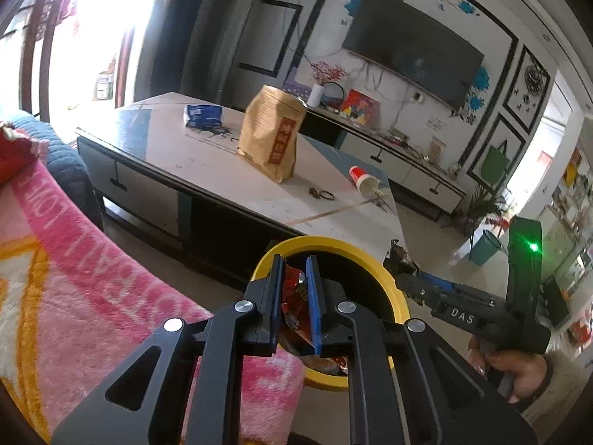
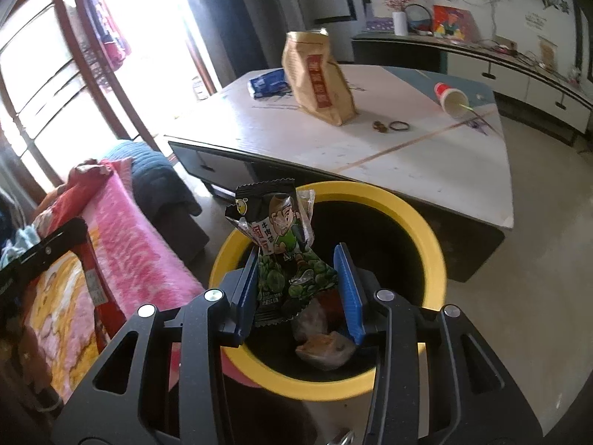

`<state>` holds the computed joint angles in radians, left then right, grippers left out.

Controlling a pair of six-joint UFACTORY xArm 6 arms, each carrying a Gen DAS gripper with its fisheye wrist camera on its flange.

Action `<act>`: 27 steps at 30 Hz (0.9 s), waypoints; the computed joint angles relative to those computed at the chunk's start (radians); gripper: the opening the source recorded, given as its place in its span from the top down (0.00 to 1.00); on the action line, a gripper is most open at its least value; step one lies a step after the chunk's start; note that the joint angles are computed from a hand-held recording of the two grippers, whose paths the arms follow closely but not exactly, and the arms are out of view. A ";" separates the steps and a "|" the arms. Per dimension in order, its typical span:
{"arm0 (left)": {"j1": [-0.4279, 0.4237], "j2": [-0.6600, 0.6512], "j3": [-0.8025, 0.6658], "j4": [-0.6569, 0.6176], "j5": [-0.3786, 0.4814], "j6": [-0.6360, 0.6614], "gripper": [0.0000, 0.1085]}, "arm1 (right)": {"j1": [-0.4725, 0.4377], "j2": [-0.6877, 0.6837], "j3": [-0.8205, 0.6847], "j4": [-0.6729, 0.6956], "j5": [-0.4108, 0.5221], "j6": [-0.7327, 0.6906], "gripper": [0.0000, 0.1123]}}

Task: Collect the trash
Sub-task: 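Carry the red wrapper and green snack bag over the yellow bin, then open both grippers to drop the red wrapper and snack bag into the bin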

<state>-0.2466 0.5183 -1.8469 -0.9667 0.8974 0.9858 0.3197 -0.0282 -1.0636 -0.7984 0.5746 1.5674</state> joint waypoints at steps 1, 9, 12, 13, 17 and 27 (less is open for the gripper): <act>-0.007 -0.002 0.005 0.002 -0.004 0.007 0.89 | -0.004 -0.004 0.008 0.007 -0.002 -0.001 0.71; -0.044 -0.005 0.024 0.029 -0.027 0.027 0.89 | -0.035 -0.028 0.060 0.058 -0.022 -0.015 0.70; -0.057 0.001 0.026 0.045 -0.039 0.021 0.89 | -0.041 -0.031 0.067 0.066 -0.028 -0.017 0.69; -0.061 0.006 0.021 0.052 -0.039 0.014 0.89 | -0.042 -0.032 0.069 0.070 -0.029 -0.018 0.69; -0.077 0.022 0.015 0.076 -0.047 -0.001 0.89 | -0.048 -0.039 0.082 0.074 -0.035 -0.008 0.68; -0.113 0.060 0.008 0.129 -0.058 -0.034 0.89 | -0.064 -0.038 0.098 0.098 -0.050 0.003 0.67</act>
